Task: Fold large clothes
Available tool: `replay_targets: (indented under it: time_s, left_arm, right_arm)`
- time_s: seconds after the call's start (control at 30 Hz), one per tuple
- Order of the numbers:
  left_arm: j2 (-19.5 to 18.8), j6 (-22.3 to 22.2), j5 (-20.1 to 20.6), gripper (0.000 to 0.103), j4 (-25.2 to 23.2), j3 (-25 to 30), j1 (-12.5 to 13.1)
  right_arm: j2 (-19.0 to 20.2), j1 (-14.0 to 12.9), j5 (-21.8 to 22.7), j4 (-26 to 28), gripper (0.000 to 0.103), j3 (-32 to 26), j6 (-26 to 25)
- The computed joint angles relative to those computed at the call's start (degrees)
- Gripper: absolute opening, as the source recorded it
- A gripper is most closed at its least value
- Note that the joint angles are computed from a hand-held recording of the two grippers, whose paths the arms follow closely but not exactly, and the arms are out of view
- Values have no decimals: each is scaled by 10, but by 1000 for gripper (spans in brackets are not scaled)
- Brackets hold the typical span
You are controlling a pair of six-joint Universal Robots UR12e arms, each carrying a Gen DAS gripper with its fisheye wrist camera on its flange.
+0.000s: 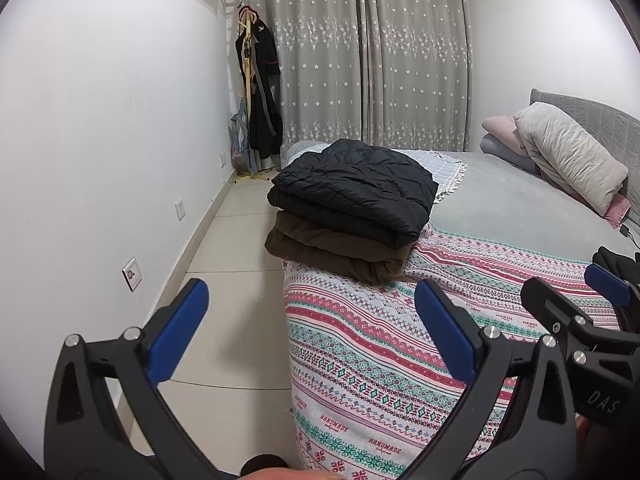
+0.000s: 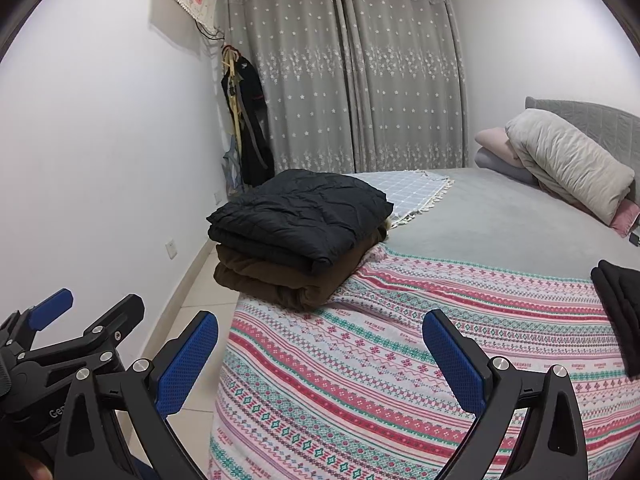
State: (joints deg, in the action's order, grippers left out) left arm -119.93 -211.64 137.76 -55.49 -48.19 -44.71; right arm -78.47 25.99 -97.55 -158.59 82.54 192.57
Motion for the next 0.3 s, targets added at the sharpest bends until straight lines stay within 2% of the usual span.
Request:
replay_targets:
  time_s: [0.3]
  left_arm:
    - [1, -3, 1, 102, -5, -1, -1]
  right_arm:
    - [1, 0, 0, 0, 103, -1, 0]
